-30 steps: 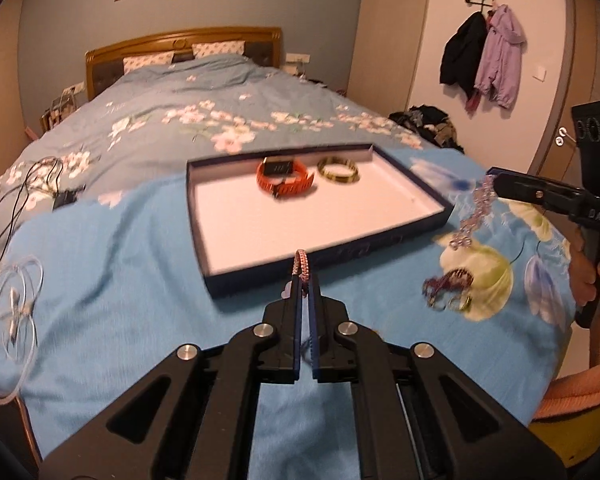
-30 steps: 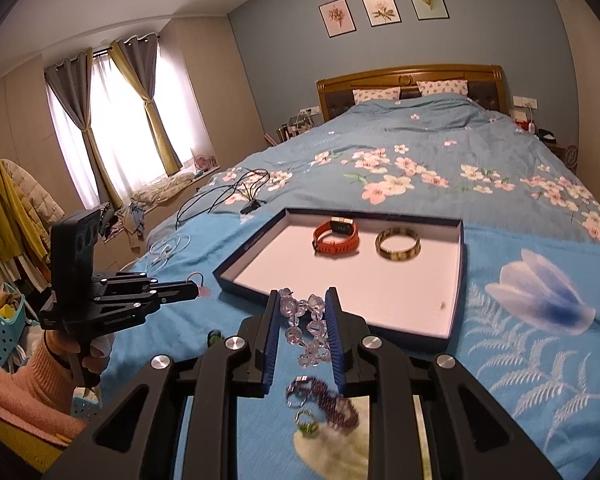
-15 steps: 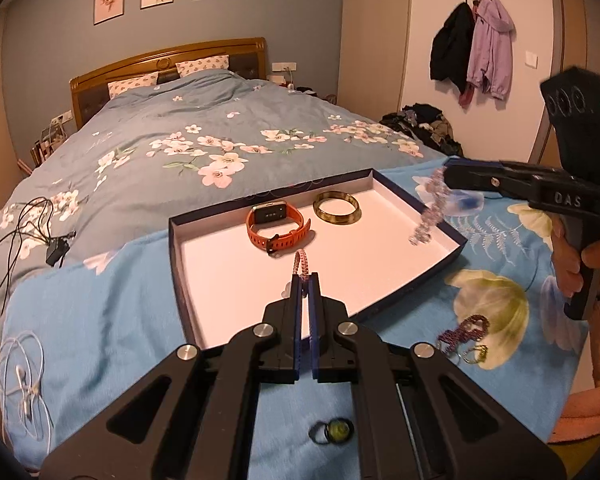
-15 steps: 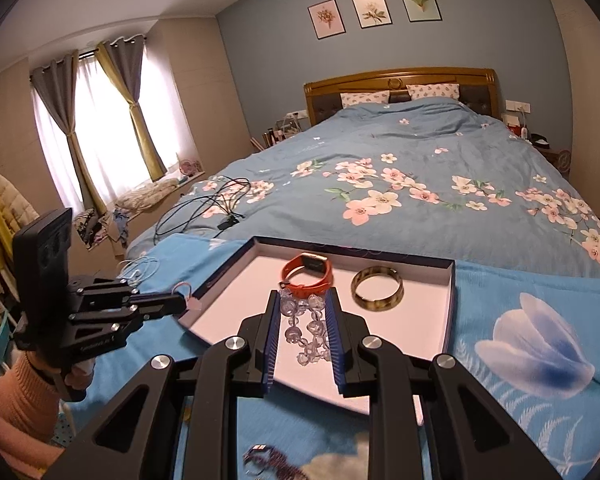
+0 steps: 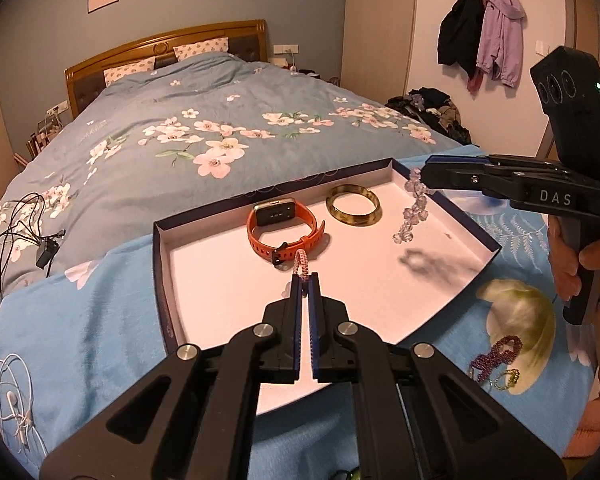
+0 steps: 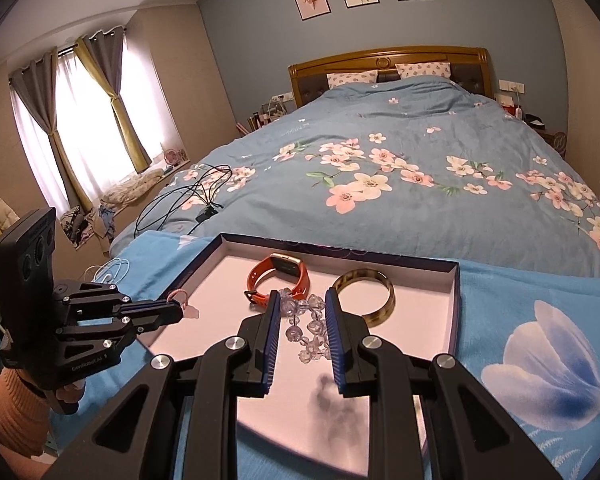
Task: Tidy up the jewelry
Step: 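Carry the hair clip and crystal bracelet into the box and open both tools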
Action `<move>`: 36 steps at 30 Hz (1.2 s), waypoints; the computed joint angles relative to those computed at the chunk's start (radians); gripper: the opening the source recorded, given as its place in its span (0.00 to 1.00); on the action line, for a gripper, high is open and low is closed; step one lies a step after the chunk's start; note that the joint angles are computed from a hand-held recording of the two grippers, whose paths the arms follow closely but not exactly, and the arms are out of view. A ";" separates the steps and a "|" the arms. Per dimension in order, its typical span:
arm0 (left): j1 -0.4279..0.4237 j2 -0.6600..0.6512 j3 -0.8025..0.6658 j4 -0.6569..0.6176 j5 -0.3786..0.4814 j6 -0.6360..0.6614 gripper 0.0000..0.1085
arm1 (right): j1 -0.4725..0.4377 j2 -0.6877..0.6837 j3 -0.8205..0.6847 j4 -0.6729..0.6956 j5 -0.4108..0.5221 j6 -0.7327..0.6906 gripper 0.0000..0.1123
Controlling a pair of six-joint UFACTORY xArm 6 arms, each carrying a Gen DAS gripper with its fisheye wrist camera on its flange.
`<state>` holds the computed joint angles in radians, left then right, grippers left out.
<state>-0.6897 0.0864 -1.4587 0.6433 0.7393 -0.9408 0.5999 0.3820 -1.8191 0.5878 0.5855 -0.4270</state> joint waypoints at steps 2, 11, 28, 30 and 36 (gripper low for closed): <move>0.008 0.018 -0.015 -0.020 -0.005 0.018 0.03 | 0.001 0.023 -0.029 -0.017 0.007 0.018 0.18; 0.030 0.098 -0.083 -0.099 -0.005 0.091 0.03 | -0.002 0.104 -0.124 -0.061 0.062 0.077 0.18; 0.057 0.191 -0.165 -0.191 0.015 0.143 0.10 | -0.014 0.158 -0.182 -0.145 0.135 0.165 0.20; 0.059 0.186 -0.159 -0.186 0.004 0.129 0.17 | -0.015 0.154 -0.175 -0.145 0.126 0.172 0.20; 0.051 0.128 -0.110 -0.086 0.004 0.019 0.34 | -0.023 0.108 -0.113 -0.135 0.093 0.170 0.23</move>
